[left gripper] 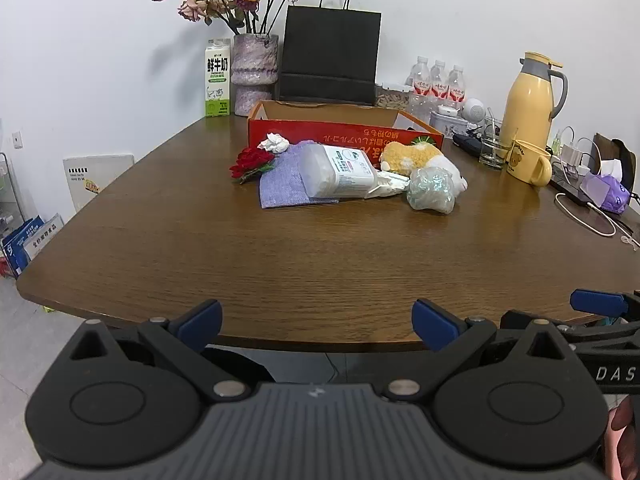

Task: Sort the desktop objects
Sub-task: 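Move both tools toward the red rose and white cotton-swab box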

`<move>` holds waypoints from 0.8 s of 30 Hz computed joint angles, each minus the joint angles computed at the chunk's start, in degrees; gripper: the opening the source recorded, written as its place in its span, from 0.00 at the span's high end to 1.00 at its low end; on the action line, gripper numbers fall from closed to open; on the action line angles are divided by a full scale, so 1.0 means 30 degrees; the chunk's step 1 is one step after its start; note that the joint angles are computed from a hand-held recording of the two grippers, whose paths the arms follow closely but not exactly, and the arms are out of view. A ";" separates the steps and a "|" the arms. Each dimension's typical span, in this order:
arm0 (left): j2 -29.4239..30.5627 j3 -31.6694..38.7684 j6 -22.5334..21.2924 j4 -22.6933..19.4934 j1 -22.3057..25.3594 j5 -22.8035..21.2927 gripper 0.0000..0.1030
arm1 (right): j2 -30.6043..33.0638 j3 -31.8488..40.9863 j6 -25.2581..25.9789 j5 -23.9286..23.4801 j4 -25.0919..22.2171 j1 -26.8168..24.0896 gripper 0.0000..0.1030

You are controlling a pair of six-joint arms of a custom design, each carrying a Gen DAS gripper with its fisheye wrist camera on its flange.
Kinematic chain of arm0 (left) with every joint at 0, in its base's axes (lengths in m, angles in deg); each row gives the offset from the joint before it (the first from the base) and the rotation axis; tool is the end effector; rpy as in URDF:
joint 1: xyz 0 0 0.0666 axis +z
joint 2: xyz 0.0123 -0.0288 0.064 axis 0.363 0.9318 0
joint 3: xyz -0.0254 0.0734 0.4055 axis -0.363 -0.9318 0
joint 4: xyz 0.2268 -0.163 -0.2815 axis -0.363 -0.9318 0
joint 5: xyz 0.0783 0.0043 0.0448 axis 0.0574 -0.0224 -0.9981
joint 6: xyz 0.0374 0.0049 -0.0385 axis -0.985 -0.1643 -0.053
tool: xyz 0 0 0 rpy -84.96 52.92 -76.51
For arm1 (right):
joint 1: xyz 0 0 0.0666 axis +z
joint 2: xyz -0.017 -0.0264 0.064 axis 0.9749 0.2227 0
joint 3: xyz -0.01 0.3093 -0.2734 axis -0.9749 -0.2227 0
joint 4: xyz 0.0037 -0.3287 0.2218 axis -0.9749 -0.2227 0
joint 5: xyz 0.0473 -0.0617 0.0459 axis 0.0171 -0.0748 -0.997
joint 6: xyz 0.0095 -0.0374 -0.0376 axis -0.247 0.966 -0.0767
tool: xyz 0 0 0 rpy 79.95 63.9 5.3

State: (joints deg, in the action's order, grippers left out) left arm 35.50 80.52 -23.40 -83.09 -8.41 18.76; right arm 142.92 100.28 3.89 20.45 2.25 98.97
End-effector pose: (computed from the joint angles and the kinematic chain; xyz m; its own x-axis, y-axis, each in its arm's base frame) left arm 0.6084 -0.3389 0.4205 -0.5508 0.0844 -0.8304 0.2290 0.9720 -0.0531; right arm 0.5365 0.2019 0.4140 -0.5460 0.1624 -0.8219 0.1044 0.9866 0.1256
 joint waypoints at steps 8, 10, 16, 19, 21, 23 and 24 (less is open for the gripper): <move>-0.0091 -0.0240 0.0208 0.0377 -0.0002 -0.0215 0.00 | 0.0009 -0.0243 0.0696 -0.0100 0.0377 0.0238 0.00; -0.0063 -0.0214 0.0066 0.0330 -0.0044 0.0000 0.00 | -0.0145 -0.0543 0.1111 0.0678 0.0919 0.0513 0.02; -0.0234 -0.0476 -0.0219 0.0759 -0.0113 -0.0206 0.00 | -0.0354 -0.0822 0.0780 -0.0083 0.1785 0.0454 0.06; -0.0327 -0.0630 -0.0175 0.0982 -0.0065 -0.0103 0.00 | -0.0498 -0.1097 0.0751 0.0067 0.2426 0.0463 0.05; -0.0419 -0.0816 -0.0108 0.1267 -0.0057 -0.0033 0.00 | -0.0656 -0.1447 0.0575 -0.0509 0.3210 0.0322 0.05; -0.0516 -0.1053 -0.0231 0.1817 -0.0069 -0.0038 0.00 | -0.0796 -0.1840 0.0679 -0.1186 0.4129 0.0188 0.00; -0.0565 -0.1205 -0.0343 0.2201 -0.0090 -0.0088 0.00 | -0.0859 -0.2069 0.0923 -0.0992 0.4688 0.0231 0.00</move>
